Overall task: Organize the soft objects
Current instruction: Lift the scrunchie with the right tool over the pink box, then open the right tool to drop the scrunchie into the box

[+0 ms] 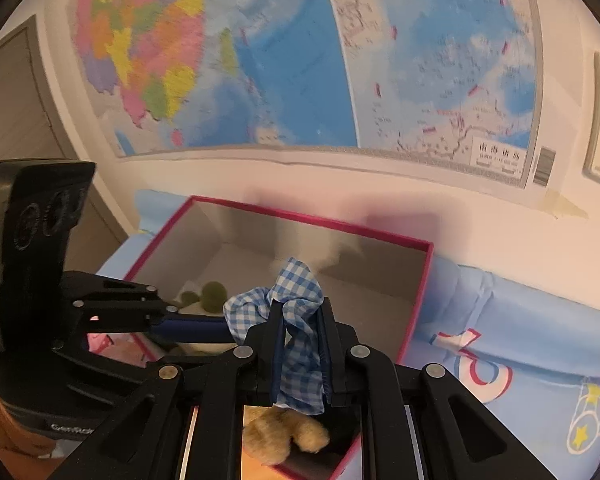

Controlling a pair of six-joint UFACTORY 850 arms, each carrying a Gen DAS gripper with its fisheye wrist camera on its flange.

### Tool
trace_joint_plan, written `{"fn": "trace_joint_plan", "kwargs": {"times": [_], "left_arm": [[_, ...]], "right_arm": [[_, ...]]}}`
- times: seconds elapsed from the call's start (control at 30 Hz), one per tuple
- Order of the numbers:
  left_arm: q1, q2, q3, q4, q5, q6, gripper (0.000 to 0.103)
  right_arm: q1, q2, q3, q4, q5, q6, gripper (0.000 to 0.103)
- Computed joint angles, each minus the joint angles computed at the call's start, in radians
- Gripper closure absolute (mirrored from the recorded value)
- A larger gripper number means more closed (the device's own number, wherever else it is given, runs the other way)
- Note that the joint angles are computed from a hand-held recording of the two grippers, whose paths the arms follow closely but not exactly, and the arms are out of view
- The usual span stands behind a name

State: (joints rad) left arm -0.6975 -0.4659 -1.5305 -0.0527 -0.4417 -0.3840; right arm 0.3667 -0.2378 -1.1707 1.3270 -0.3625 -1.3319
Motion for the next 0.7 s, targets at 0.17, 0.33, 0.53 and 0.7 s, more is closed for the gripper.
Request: {"fn": "trace_joint_plan", "kwargs": {"times": [0.17,0.33,0.53,0.7], "left_arm": [[-0.003,0.028,0.033,0.069,0.017,-0.078,0.050],[-0.021,0.119,0.135,0.215,0.075,-0.185,0.047],[-0.029,0.289,0.335,0.371,0.192,-0.337,0.047],[-0.044,0.429,0.502,0.663,0.243,-0.651,0.046]], "right_arm": [[0.011,-0.014,-0.007,-0.079,0.056,0.104,0.080],[0.024,0.026,0.038,-0.058,0.122,0.093,0.071],[0.014,0.129,0.151,0.275,0.083,-0.238,0.067],[0.019,0.240,0.269,0.363,-0.068,-0.377,0.063]]}}
